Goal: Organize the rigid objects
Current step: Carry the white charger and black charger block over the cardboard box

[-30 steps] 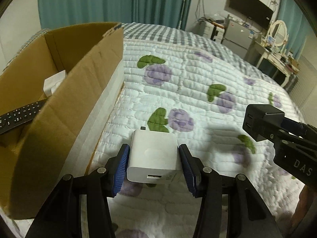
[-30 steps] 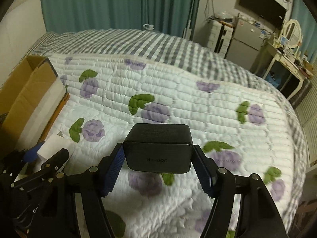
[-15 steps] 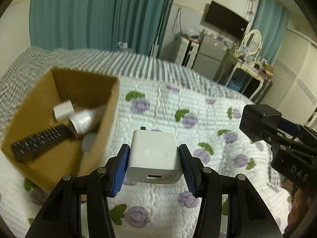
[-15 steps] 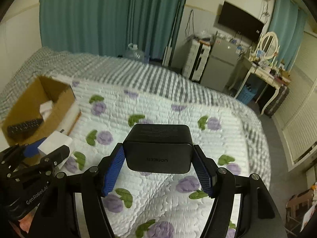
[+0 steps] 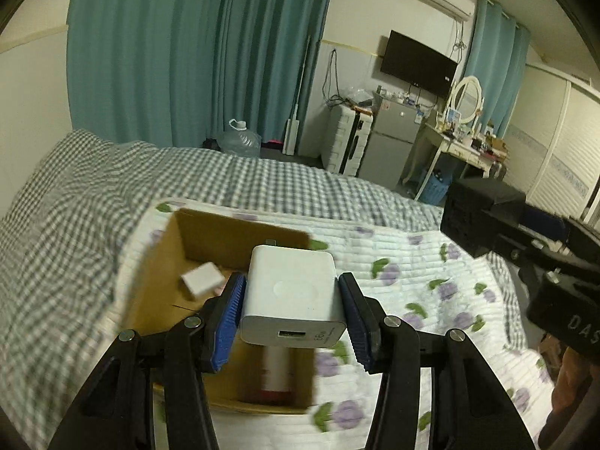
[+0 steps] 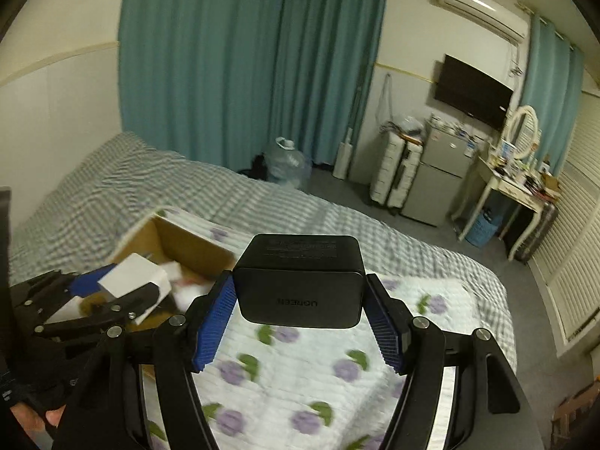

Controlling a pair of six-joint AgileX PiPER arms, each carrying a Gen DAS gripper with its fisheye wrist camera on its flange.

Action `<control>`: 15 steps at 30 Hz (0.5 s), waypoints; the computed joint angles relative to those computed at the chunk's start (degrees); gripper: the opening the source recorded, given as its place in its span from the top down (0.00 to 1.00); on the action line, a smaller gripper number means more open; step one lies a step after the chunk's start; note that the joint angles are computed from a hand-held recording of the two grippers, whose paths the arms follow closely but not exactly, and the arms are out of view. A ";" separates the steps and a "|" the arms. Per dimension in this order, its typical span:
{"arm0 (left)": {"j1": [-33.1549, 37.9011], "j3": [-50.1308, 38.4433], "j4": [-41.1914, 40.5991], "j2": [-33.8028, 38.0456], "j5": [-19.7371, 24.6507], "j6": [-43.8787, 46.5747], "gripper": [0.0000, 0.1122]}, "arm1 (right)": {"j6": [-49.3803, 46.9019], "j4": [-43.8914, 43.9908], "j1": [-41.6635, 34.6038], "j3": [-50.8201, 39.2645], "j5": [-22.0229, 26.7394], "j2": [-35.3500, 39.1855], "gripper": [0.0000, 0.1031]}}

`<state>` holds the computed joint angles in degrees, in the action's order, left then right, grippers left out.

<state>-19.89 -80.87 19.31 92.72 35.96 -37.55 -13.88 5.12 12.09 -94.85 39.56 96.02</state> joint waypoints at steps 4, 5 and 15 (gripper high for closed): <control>5.56 2.50 -7.10 -0.82 -1.72 14.01 0.54 | 4.13 -2.16 5.04 -2.01 -0.19 2.10 0.35; 7.13 2.90 -9.22 -0.71 -1.80 18.07 0.54 | 4.79 -2.37 6.00 -2.70 -0.08 2.88 0.35; 16.80 3.00 -21.17 5.94 -3.78 36.30 0.54 | 5.81 -3.41 10.50 0.19 -2.05 7.87 0.34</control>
<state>-3.09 -77.87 -1.87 98.66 32.17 -1.25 -8.07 1.72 22.58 -94.65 37.51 103.89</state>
